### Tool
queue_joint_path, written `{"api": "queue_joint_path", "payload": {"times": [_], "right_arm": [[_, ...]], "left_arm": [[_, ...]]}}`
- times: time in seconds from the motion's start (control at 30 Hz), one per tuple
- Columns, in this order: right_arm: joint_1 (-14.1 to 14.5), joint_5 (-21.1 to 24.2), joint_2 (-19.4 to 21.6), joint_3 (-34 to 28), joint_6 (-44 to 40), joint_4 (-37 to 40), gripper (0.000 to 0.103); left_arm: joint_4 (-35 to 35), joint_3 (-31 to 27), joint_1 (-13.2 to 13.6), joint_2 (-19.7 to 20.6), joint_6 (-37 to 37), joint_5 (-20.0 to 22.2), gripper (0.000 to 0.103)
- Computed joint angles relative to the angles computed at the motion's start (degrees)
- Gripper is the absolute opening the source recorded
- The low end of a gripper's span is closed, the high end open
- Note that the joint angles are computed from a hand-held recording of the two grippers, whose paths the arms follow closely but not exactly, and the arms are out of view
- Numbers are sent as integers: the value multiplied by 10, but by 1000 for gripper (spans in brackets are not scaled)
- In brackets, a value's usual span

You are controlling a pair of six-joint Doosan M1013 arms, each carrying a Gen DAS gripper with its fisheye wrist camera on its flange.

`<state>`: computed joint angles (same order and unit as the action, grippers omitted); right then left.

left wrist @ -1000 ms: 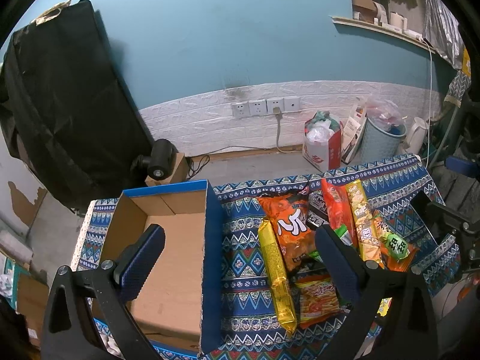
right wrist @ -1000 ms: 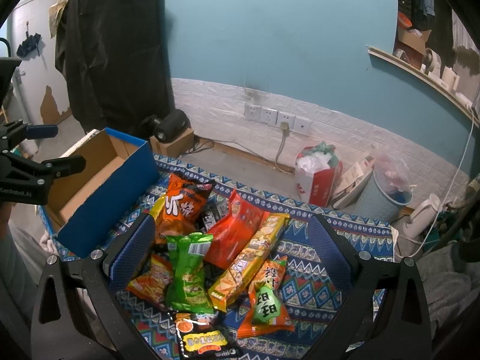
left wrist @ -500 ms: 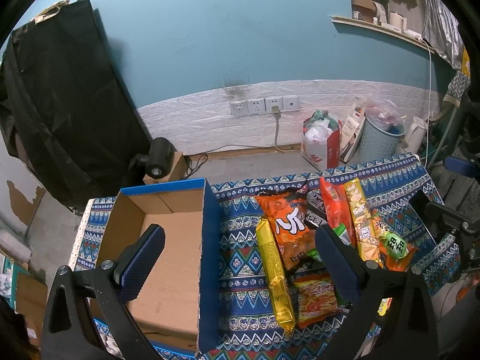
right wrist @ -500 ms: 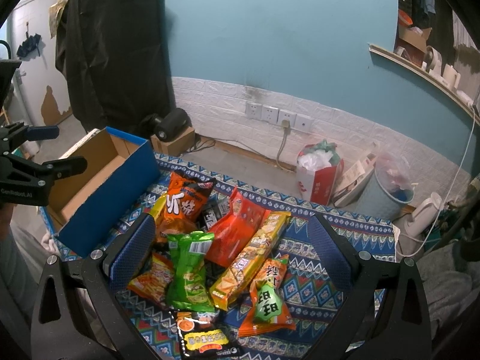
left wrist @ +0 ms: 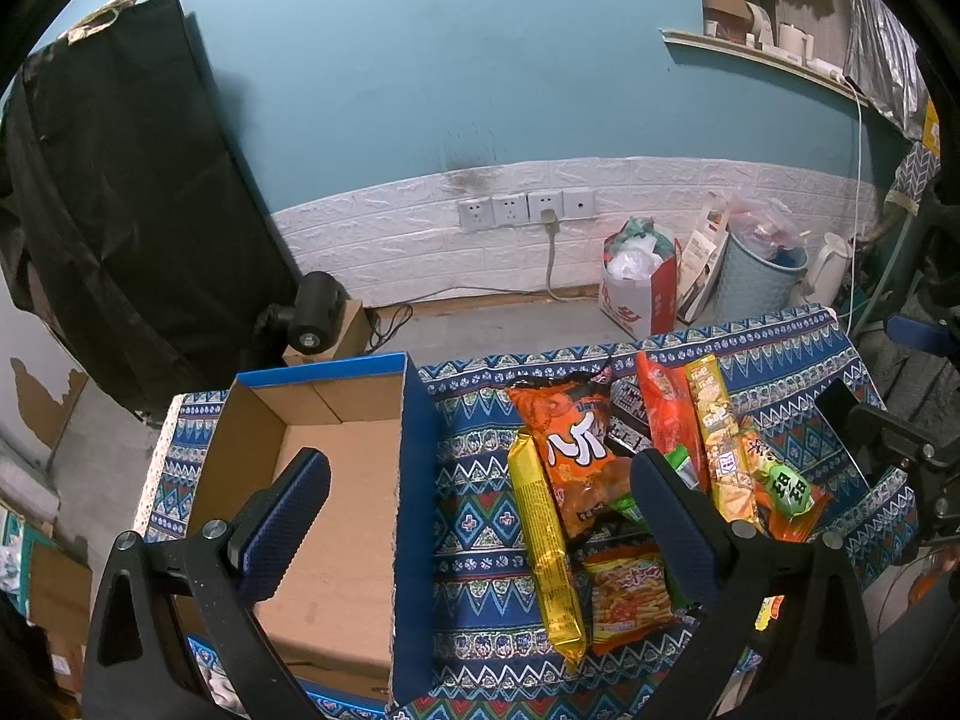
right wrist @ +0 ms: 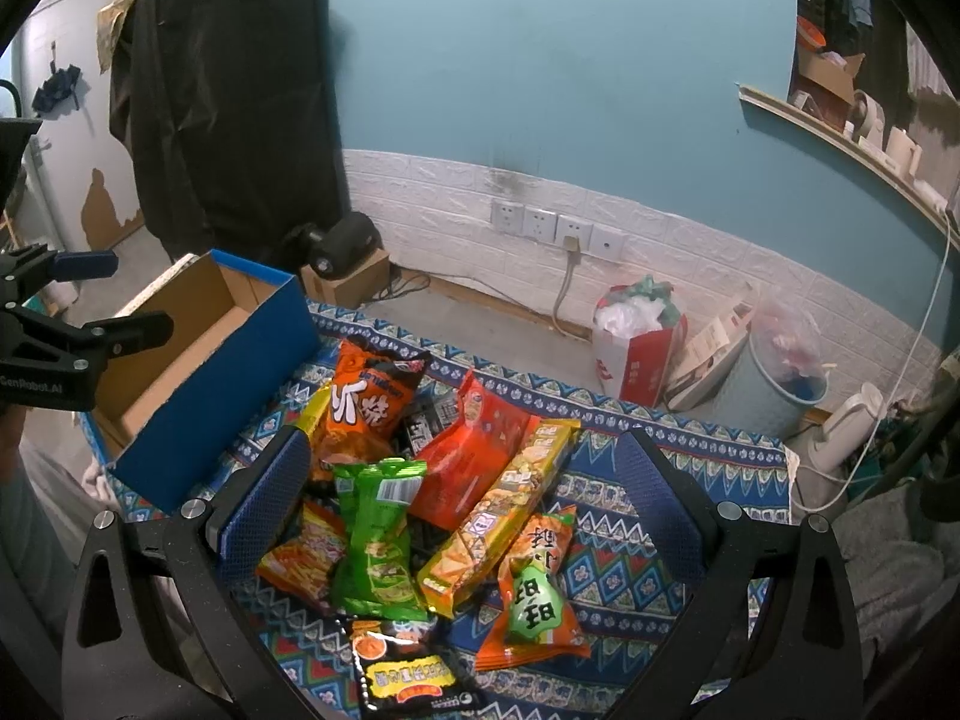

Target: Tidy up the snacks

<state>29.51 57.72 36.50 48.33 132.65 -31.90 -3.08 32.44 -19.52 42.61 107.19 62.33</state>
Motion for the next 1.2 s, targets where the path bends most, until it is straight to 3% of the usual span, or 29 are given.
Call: {"api": "queue_joint_path", "payload": {"times": [1.2], "right_arm": [[-2, 11, 2, -4, -5, 13, 100]], "left_arm": [[0, -2, 0, 4, 4, 9, 101]]}}
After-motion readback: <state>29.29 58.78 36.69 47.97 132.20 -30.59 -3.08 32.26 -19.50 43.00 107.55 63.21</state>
